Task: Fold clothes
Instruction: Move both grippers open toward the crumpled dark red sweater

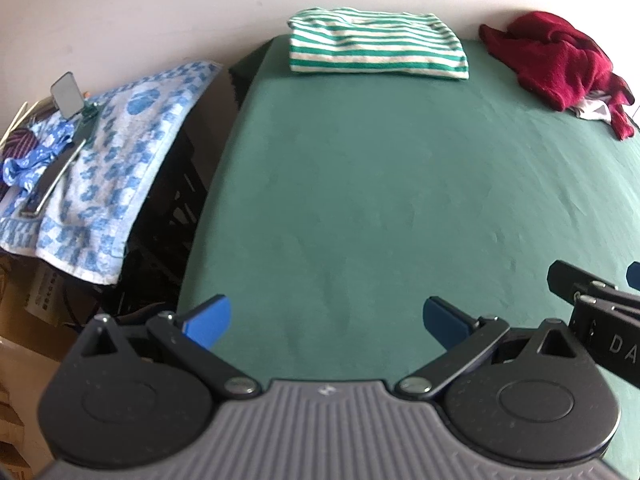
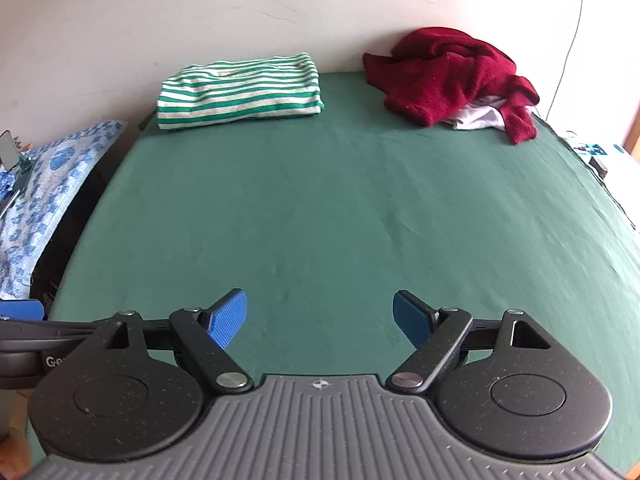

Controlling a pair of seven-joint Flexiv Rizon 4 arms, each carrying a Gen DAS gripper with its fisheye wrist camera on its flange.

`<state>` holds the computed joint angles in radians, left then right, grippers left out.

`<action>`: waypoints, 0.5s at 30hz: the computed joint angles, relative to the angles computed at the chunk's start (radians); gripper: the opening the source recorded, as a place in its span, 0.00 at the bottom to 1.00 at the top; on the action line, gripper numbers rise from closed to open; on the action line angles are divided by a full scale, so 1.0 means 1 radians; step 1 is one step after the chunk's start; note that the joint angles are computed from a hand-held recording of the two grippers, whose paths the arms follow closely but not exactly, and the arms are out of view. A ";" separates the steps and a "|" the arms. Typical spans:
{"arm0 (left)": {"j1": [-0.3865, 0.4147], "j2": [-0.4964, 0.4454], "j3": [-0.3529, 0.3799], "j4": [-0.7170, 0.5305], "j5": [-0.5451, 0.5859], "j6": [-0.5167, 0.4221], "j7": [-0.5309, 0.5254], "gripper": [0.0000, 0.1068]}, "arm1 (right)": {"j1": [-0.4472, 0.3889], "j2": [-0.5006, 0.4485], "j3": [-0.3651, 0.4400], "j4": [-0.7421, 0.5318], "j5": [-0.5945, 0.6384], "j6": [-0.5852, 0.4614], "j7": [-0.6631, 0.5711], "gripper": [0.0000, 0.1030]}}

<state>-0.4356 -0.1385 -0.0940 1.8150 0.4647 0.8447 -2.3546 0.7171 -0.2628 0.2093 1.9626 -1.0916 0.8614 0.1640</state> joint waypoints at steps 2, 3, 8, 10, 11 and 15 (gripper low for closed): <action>-0.003 -0.006 -0.003 -0.005 -0.001 0.001 -0.005 0.96 | -0.003 0.009 0.004 0.012 0.012 -0.007 -0.015 0.80; 0.004 0.005 0.003 0.010 -0.012 0.014 0.007 0.96 | -0.009 0.018 0.005 0.026 0.009 -0.002 -0.012 0.80; 0.020 0.026 0.001 0.028 -0.012 0.009 0.019 0.96 | -0.001 0.006 0.012 0.003 0.023 -0.028 -0.023 0.80; 0.001 0.007 -0.010 0.001 0.029 -0.017 -0.037 0.96 | 0.008 -0.006 0.011 -0.017 0.035 -0.044 -0.028 0.80; -0.011 -0.003 -0.013 -0.014 0.049 -0.034 -0.065 0.96 | 0.012 -0.007 0.009 -0.021 0.038 -0.049 -0.026 0.80; -0.030 -0.028 -0.015 -0.043 0.065 -0.060 -0.081 0.96 | 0.013 -0.001 0.004 -0.011 0.021 -0.052 -0.002 0.80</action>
